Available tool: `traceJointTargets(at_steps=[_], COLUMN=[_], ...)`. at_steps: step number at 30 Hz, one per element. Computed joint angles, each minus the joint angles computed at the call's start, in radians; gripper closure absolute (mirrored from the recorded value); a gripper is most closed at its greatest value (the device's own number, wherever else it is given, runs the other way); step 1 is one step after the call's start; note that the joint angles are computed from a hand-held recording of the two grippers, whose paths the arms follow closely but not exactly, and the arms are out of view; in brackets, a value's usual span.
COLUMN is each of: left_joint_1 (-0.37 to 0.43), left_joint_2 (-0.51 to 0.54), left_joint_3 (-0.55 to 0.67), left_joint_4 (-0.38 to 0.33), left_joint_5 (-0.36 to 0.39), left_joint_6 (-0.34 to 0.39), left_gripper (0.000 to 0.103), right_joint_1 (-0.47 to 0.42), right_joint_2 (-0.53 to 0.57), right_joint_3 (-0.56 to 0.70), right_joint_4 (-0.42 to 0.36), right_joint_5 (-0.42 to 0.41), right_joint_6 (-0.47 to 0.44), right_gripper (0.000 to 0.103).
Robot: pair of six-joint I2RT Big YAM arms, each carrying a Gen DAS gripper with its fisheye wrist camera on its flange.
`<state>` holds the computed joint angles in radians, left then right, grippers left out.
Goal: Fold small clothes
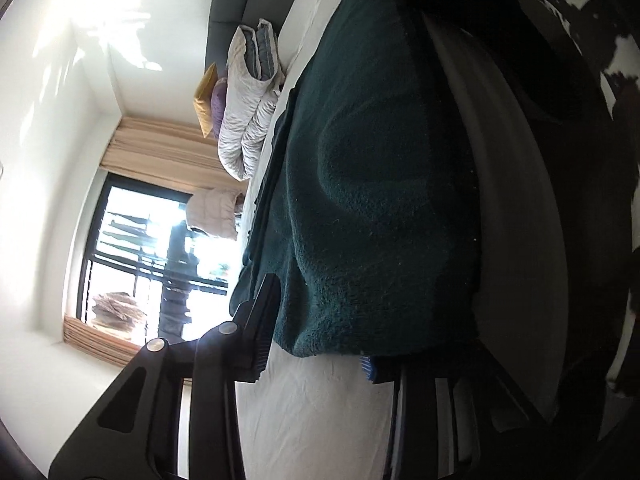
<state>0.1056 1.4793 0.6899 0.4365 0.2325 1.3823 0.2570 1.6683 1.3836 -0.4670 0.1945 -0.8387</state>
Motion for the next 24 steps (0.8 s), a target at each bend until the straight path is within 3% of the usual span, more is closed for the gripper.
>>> traceJointTargets(at_steps=[4,5,6,9,14,17,20,21,24], left_joint_1=[-0.013,-0.019,-0.021,-0.033,-0.04,-0.039,-0.041,-0.043,-0.044], left_joint_2=[-0.028,-0.028,-0.031,-0.027,-0.023,-0.052,-0.026,-0.032,-0.039], left_joint_3=[0.032,0.038,0.04,0.049,0.077,0.056,0.072,0.059,0.045], left_joint_4=[-0.11,-0.122,-0.129,-0.134,-0.176,-0.199,-0.199,-0.192,-0.181], left_joint_5=[-0.035,-0.042,-0.045,-0.053,-0.057,-0.062,-0.065,-0.068,-0.072], left_joint_6=[-0.072,-0.078,-0.08,-0.089,-0.126,-0.14,-0.138,-0.139,-0.146], left_gripper=[0.07,0.07,0.07,0.07,0.07,0.078,0.082,0.082,0.082], right_joint_1=[0.009,0.016,0.016,0.031,0.047,0.056,0.063,0.063,0.072], right_joint_2=[-0.003,0.004,0.004,0.011,0.01,-0.002,-0.009,-0.009,-0.028], right_joint_3=[-0.033,-0.033,-0.033,-0.039,-0.056,-0.084,-0.1,-0.1,-0.134], right_joint_4=[0.068,0.078,0.078,0.095,0.135,0.174,0.198,0.198,0.214], right_joint_5=[-0.025,-0.043,-0.043,-0.067,-0.082,-0.097,-0.092,-0.092,-0.092], right_joint_6=[-0.162,-0.237,-0.237,-0.378,-0.544,-0.645,-0.795,-0.795,-0.928], right_gripper=[0.054,0.059,0.061,0.071,0.072,0.072,0.072,0.072,0.072])
